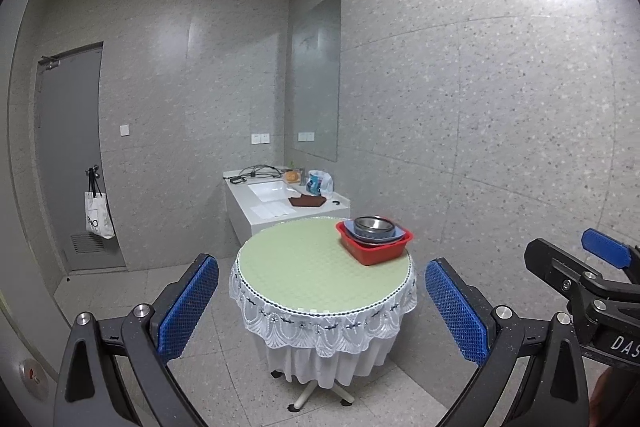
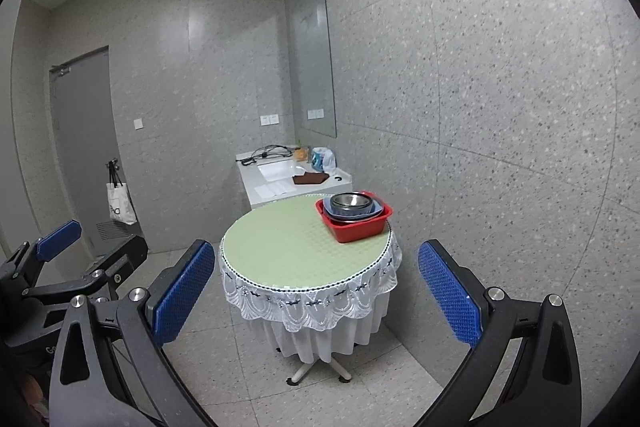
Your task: Organize plates and bowls
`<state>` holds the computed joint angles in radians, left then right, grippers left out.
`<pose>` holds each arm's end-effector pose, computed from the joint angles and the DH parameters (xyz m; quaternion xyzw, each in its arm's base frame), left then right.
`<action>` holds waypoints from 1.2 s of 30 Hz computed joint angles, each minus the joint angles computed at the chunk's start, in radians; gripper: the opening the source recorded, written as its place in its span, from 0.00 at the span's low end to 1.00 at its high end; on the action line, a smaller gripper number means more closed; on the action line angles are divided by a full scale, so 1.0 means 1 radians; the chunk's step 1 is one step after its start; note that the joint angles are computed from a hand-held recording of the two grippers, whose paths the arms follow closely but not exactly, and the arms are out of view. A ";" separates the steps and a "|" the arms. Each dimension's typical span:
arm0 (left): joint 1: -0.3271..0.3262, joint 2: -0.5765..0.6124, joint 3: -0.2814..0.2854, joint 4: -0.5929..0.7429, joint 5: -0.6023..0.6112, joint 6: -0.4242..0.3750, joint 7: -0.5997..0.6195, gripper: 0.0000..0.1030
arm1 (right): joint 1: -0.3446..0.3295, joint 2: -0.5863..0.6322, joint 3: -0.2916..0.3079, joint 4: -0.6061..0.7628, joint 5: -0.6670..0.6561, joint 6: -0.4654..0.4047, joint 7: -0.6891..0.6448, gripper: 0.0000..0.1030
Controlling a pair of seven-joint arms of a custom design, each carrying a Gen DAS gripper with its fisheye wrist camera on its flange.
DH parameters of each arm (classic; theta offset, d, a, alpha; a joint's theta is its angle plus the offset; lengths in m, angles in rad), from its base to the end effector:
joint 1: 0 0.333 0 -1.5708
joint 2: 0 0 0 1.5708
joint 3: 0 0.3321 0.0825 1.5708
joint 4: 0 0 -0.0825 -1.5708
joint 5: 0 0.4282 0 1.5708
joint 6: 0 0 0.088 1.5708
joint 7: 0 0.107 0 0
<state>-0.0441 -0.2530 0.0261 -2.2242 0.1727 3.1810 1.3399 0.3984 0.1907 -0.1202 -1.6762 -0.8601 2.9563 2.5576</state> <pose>0.5536 -0.0243 0.6276 -0.5931 0.5702 -0.4208 0.3821 0.6628 0.2499 0.6034 -0.6109 0.5704 -0.3545 0.4192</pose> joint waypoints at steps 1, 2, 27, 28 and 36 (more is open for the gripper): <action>-0.011 -0.004 0.010 -0.003 -0.005 0.001 0.007 0.99 | 0.007 -0.004 -0.006 -0.003 -0.017 -0.003 0.019 1.00; -0.041 -0.010 0.040 -0.009 -0.018 -0.001 0.028 0.99 | 0.013 -0.007 -0.009 -0.003 -0.037 -0.010 0.040 1.00; -0.011 -0.018 0.000 -0.013 -0.054 -0.009 0.054 0.99 | -0.019 -0.023 0.049 -0.004 -0.178 -0.073 0.168 1.00; -0.012 -0.016 0.001 -0.010 -0.050 -0.009 0.052 0.99 | -0.020 -0.024 0.049 -0.004 -0.179 -0.072 0.170 1.00; 0.031 -0.012 -0.042 -0.013 0.004 -0.003 -0.016 0.99 | -0.022 -0.026 0.049 -0.006 -0.193 -0.071 0.177 1.00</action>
<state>-0.0129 -0.2647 -0.0154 -2.2368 0.1763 3.1778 1.3236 0.3766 0.1652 -0.0712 -1.6820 -1.0527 2.8850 2.7342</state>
